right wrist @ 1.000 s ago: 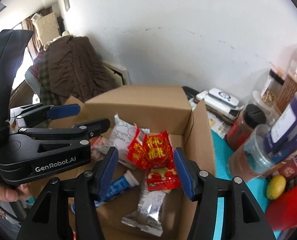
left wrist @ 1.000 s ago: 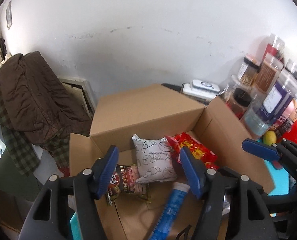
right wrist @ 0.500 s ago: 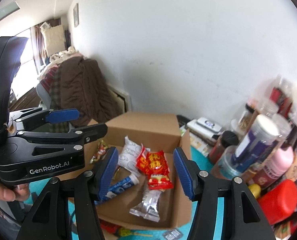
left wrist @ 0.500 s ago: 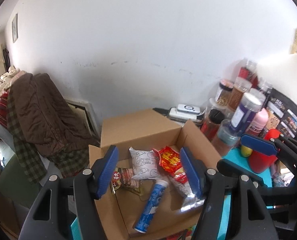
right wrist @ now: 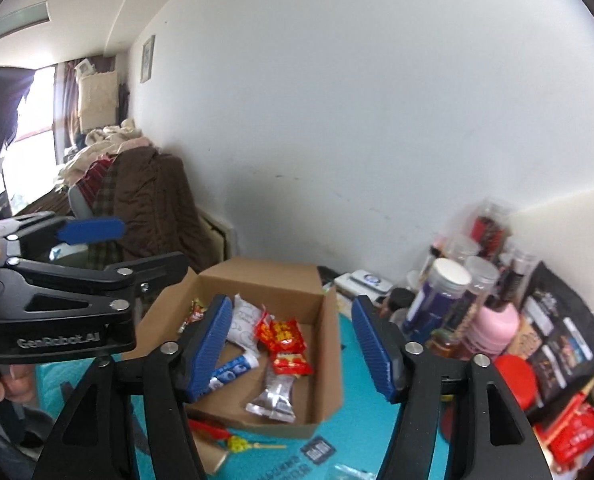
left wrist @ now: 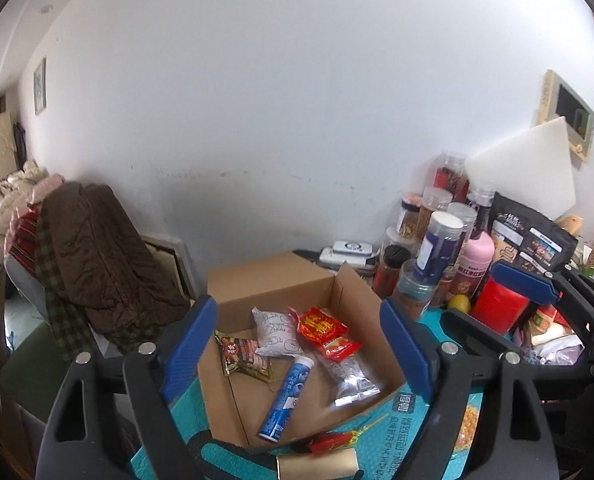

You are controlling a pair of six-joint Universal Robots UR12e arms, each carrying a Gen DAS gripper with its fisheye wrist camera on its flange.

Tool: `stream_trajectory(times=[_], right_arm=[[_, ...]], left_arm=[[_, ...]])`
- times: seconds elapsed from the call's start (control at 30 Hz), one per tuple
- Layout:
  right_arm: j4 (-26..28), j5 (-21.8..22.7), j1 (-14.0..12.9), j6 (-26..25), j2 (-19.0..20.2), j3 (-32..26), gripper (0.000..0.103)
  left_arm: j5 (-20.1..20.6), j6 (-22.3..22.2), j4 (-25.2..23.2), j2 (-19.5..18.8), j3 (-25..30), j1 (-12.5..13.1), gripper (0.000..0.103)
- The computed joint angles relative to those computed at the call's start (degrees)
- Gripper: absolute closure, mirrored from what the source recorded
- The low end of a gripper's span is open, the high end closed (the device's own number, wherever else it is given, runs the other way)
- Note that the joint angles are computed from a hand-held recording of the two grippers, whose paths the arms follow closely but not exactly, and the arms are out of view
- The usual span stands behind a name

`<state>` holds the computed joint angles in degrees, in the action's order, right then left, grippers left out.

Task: Organize snacks
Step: 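Move both tools back from the box toward the remaining snacks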

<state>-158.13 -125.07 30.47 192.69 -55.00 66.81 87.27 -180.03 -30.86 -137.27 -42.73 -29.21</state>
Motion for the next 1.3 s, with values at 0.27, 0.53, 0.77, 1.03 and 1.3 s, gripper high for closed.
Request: stream_trajectory(times=[0.27, 0.53, 0.77, 1.03, 1.3], right_arm=[[-4.3, -5.4, 2.6, -1.1, -2.4, 4.8, 0.032], [-5.2, -8.4, 4.6, 0.8, -4.4, 8.9, 0.032], [-3.1, -8.8, 5.7, 4.6, -5.7, 11.4, 0.032], [0.1, -7.2, 6.1, 9.9, -6.8, 14.2, 0.032], [4.0, -3.9, 5.8, 15.2, -7.4, 16.3, 0.032]], left_arm=[[-1.7, 0.0, 5.0, 5.0, -9.2, -0.4, 0.015], [-4.5, 0.4, 8.1, 8.6, -16.0, -0.8, 0.014], [-6.1, 0.9, 8.6, 10.4, -19.9, -1.2, 0.014], [-7.1, 1.0, 7.6, 11.6, -23.0, -1.4, 0.014], [-7.8, 1.3, 4.1, 11.6, -24.5, -1.5, 0.014]])
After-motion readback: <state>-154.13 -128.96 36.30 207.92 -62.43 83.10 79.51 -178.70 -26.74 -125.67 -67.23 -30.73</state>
